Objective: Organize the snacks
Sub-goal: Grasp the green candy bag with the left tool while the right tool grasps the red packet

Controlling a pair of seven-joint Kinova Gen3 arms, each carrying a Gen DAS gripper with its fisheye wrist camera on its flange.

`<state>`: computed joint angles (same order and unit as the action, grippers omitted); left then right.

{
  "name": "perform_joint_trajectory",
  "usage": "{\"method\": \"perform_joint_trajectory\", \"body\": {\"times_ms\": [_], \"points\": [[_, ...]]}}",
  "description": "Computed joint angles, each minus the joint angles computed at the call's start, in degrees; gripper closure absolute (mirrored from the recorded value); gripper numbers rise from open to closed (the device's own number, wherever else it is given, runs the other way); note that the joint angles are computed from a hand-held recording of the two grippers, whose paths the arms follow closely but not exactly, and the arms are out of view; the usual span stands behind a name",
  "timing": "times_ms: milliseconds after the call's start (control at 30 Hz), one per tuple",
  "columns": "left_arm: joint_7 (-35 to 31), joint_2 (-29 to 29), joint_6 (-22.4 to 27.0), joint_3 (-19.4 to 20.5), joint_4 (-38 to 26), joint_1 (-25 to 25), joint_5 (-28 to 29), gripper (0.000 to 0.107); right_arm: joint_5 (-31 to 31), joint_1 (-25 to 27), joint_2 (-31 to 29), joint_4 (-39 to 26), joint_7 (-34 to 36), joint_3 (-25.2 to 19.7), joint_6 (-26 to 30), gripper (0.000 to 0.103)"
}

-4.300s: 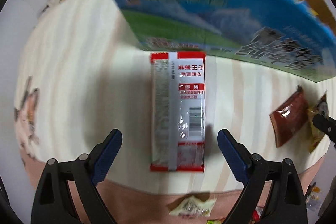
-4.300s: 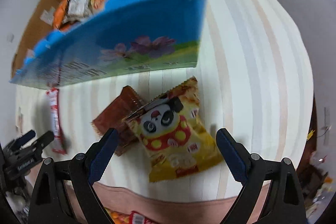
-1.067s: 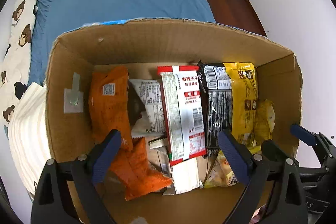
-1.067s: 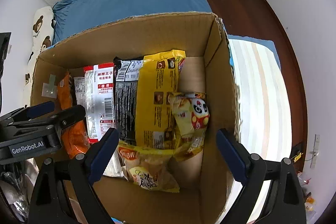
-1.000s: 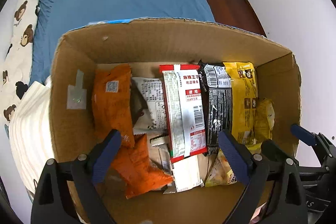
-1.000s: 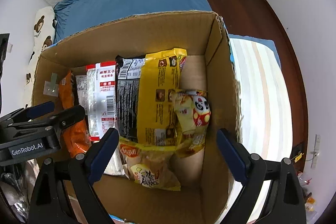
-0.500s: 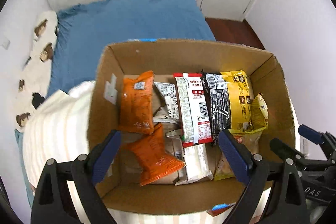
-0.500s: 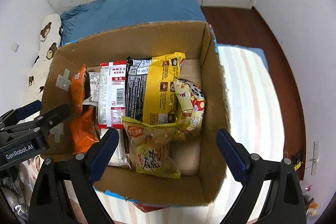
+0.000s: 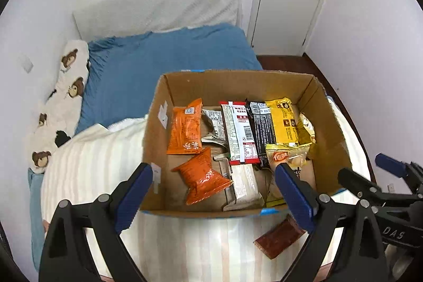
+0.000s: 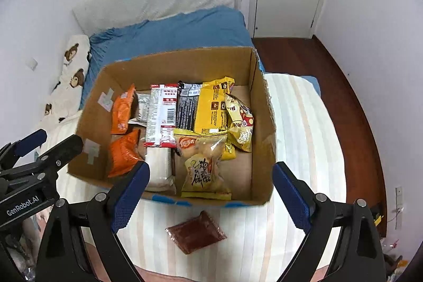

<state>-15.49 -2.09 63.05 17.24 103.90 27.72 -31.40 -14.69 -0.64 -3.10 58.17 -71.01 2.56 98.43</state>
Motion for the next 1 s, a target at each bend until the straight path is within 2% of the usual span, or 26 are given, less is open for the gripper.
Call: {"method": "perform_joint_trajectory", "body": {"times_ms": [133,267,367,500,600,733,833,933,1000], "points": [[3.8,-1.7,3.4,2.7,0.0,2.0,-2.4,0.013,-3.0,1.4,-3.3,-0.2,2.2,2.6,0.5,0.007],[7.1,-2.9,7.2,5.7,-0.5,3.9,-3.9,0.013,-7.3,2.4,-4.4,-2.5,3.4,6.2,3.8,0.007],[9.5,-3.9,8.9,7.4,-0.3,5.4,-3.0,0.013,-10.8,3.5,-5.5,-3.2,4.4,9.4,7.2,0.007],[14.7,-4.3,10.3,10.3,1.8,7.5,-1.1,0.013,-13.2,4.4,-7.6,0.5,6.5,13.1,11.8,0.007],[17.9,-3.8,9.6,11.2,4.1,9.3,1.7,0.013,-12.0,4.8,-10.3,7.4,8.4,15.2,14.5,0.007],[21.9,-2.3,7.1,11.5,8.4,12.0,6.8,0.013,-7.3,6.4,-13.0,18.0,11.8,16.3,17.2,0.007],[24.3,-0.8,3.4,10.9,12.3,14.2,11.5,0.013,-3.7,7.9,-13.9,26.0,13.9,18.7,18.5,0.007],[26.8,1.1,-1.0,10.4,16.1,16.6,16.0,0.013,0.7,13.1,-12.0,34.0,16.6,19.9,20.8,0.007],[27.8,1.5,-4.8,9.8,18.7,17.8,19.0,0.013,2.8,14.9,-11.6,38.9,18.1,21.8,20.8,0.007]]}}
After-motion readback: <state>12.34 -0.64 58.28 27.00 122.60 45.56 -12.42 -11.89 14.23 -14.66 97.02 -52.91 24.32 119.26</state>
